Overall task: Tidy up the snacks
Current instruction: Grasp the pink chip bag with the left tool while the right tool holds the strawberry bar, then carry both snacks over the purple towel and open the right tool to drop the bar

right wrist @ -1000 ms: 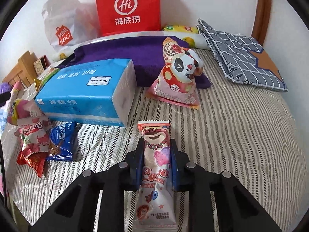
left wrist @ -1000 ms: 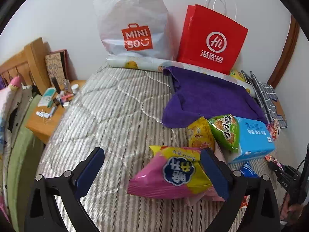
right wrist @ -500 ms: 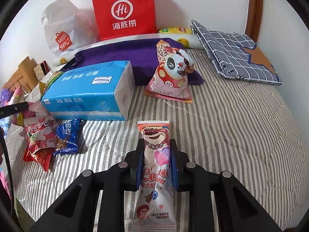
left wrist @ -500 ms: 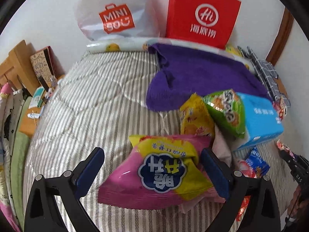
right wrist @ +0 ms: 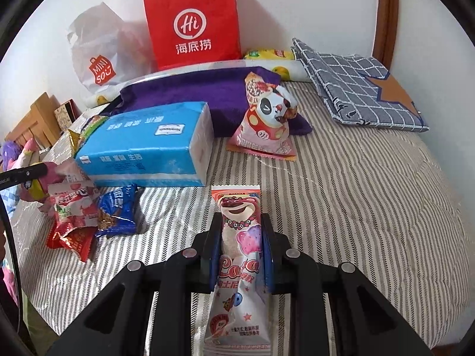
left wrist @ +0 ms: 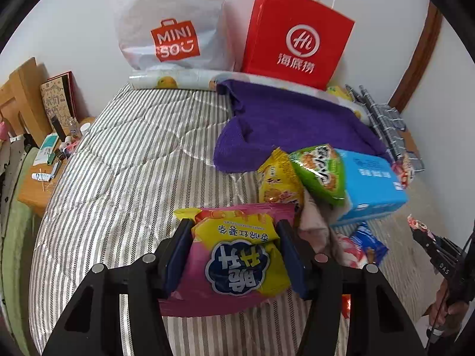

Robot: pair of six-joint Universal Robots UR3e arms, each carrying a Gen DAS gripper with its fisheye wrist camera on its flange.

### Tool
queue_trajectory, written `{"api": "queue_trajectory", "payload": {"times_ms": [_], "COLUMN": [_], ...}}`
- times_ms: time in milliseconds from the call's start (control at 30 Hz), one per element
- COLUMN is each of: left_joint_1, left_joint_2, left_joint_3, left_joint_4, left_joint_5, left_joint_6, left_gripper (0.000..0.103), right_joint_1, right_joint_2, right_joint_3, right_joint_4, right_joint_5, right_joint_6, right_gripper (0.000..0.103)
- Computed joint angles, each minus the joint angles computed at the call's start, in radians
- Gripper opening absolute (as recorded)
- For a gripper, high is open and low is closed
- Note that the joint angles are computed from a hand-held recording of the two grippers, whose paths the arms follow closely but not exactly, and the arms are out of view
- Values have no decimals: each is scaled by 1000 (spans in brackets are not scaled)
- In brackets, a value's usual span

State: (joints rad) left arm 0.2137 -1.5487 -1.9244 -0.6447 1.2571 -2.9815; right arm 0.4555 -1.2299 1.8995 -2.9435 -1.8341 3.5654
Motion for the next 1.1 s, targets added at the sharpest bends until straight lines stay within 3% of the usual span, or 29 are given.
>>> {"api": "queue_trajectory", "payload": {"times_ms": [500,1100], "left_joint_1": [-7,-219], "left_joint_2": [210,-5], "left_joint_3": [-22,287], "left_joint_4": [-107,-154], "left_joint_5": [-78,-27], "left_joint_6": [0,-84], "left_gripper": [55,56], "right_joint_1": [68,71], "right_joint_2": [-128,-71], "right_joint_3": [0,-289], "right_joint_4": [81,259], "right_joint_5": [-73,-65], "right_joint_6": [64,11], "right_gripper": [23,23]}}
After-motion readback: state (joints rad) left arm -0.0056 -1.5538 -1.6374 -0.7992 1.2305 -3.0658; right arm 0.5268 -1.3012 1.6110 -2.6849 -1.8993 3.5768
